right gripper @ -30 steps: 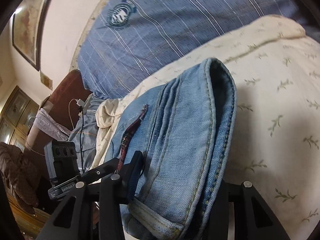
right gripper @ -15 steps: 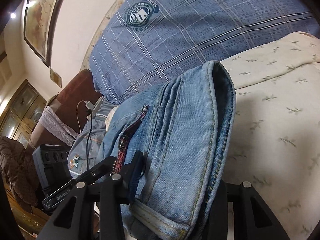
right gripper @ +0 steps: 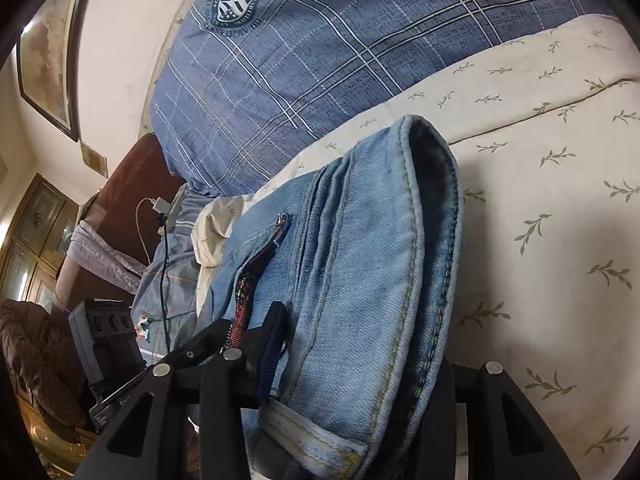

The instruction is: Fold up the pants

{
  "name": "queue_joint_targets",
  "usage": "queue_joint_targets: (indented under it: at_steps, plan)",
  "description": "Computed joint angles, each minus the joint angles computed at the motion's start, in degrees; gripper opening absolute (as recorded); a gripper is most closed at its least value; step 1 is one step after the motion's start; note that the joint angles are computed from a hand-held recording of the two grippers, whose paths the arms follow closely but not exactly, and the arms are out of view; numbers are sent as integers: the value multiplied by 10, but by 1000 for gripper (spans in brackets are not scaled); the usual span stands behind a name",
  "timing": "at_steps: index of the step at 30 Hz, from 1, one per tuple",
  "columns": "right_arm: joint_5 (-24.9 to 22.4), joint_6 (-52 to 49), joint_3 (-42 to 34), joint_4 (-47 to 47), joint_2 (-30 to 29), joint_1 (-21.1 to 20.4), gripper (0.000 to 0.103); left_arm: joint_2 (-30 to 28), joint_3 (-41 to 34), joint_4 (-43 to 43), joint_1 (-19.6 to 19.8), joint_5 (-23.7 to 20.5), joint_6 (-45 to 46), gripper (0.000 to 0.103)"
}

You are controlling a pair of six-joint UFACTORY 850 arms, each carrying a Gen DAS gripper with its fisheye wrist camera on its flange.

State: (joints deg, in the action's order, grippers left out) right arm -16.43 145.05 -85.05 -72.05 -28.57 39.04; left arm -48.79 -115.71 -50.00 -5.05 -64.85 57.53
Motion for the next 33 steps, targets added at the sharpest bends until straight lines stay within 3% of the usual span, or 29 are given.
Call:
queue_joint_targets:
  at_steps: [5, 10, 13, 18, 26, 33]
  plan:
    - [5, -8, 5, 33, -1, -3, 59, 0, 2, 9, 0, 10, -16, 74]
    - [-53, -59, -6, 57, 4, 15, 62, 51, 69, 8, 0, 81, 13, 78]
    - [-119, -117, -26, 92, 1, 35, 62, 103, 129, 5, -2, 156, 43, 81]
    - [-227, -189, -56, 122, -3, 66, 62, 176, 210, -46, 6, 229, 129, 88]
    - [-304, -138, -55, 91, 11, 105, 64, 256, 278, -75, 16, 264, 212, 89]
    - [-343, -127, -73, 58, 11, 145, 64, 302, 308, -113, 31, 264, 262, 89]
